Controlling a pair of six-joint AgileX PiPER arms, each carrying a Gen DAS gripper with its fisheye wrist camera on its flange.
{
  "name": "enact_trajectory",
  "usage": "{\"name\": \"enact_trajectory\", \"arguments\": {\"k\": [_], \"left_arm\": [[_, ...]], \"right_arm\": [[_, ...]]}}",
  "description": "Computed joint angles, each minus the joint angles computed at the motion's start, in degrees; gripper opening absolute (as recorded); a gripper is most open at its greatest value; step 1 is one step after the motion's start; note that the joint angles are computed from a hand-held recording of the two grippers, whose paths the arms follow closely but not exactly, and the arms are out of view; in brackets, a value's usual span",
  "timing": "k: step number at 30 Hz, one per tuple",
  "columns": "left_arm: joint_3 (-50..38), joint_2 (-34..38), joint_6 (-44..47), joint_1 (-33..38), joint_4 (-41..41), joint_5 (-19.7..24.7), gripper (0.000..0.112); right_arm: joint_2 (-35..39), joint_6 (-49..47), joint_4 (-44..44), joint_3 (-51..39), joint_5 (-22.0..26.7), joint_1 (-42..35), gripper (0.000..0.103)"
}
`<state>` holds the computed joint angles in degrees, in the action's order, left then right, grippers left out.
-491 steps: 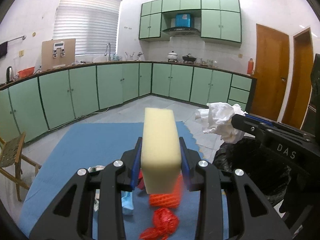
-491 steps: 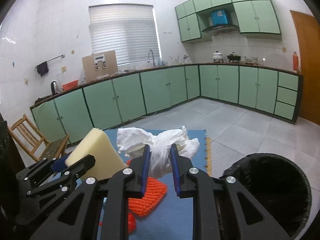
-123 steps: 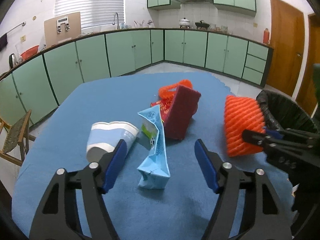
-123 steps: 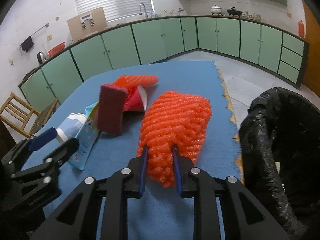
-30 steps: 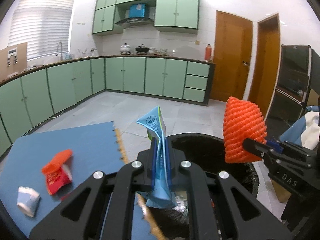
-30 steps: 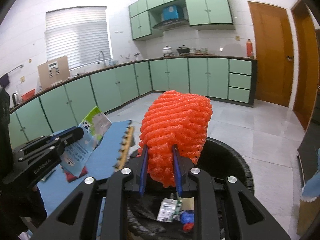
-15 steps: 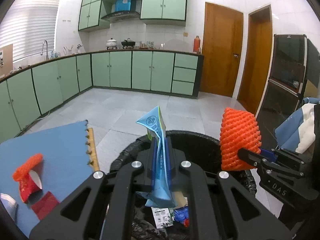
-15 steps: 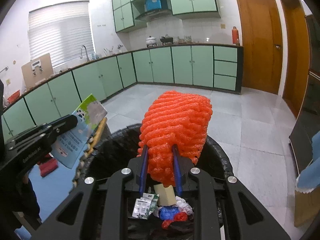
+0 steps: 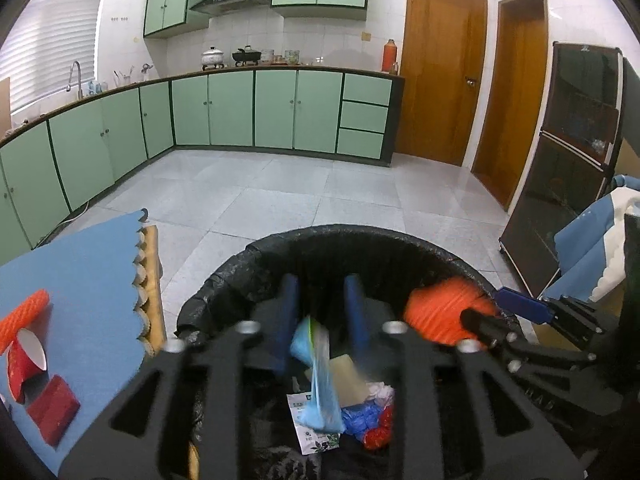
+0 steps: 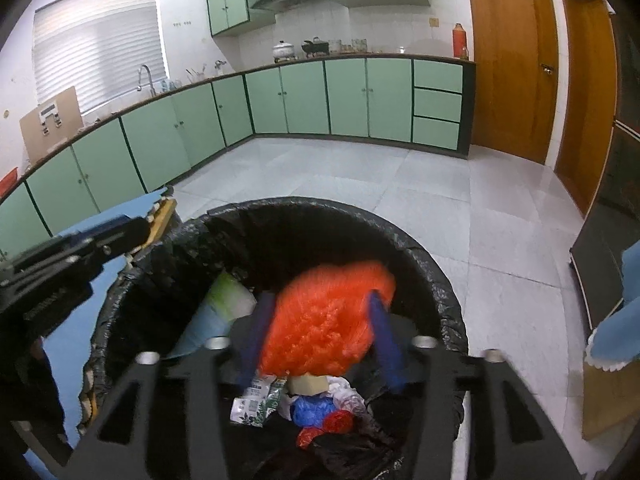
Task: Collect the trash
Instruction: 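Carry net and juice carton over the bin and open both tools, then move both open tools back over the mat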
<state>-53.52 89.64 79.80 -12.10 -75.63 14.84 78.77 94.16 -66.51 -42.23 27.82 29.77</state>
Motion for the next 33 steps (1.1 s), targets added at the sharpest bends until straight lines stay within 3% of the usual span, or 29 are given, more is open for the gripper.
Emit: {"name": "enact_trajectory", "arguments": {"k": [4,5,10,14,21,27,33], "left_arm": [[0.67,-1.61,0.83,2.43,-0.33,1.90,0.051],[1.18,-2.38,0.58,3.33,-0.48,2.34,0.058],[4.02,-7.09,0.23,10.12,1.12,7.10,0.075],[6.54,-11.04,1.37,17.72,2.67,11.25,0.082],[7.69,-13.51,5.84,36.05,4.23,18.47,0.082],[4.17,-10.00,11.41,50.87,3.94,20.93,0.082],[-0.63,-3.98,13.62,60.98,4.32,21.94,0.082]], "right_arm": [[-0.85,1.39,0.55,0.34,4.18,2.47,0.091],[-1.34,2.15,0.57,0.41,5.97,3.78,0.094],[-3.47,4.63,1.85,-0.22,10.41,9.22,0.097],[-2.80,6.91,1.42,-3.25,13.37,15.17,0.097],[4.37,9.65,-0.89,-11.82,14.84,23.27,0.097],[13.51,9.16,0.04,-21.13,13.18,26.52,0.097],[22.40,7.21,1.47,-31.19,12.08,28.96,0.097]]}}
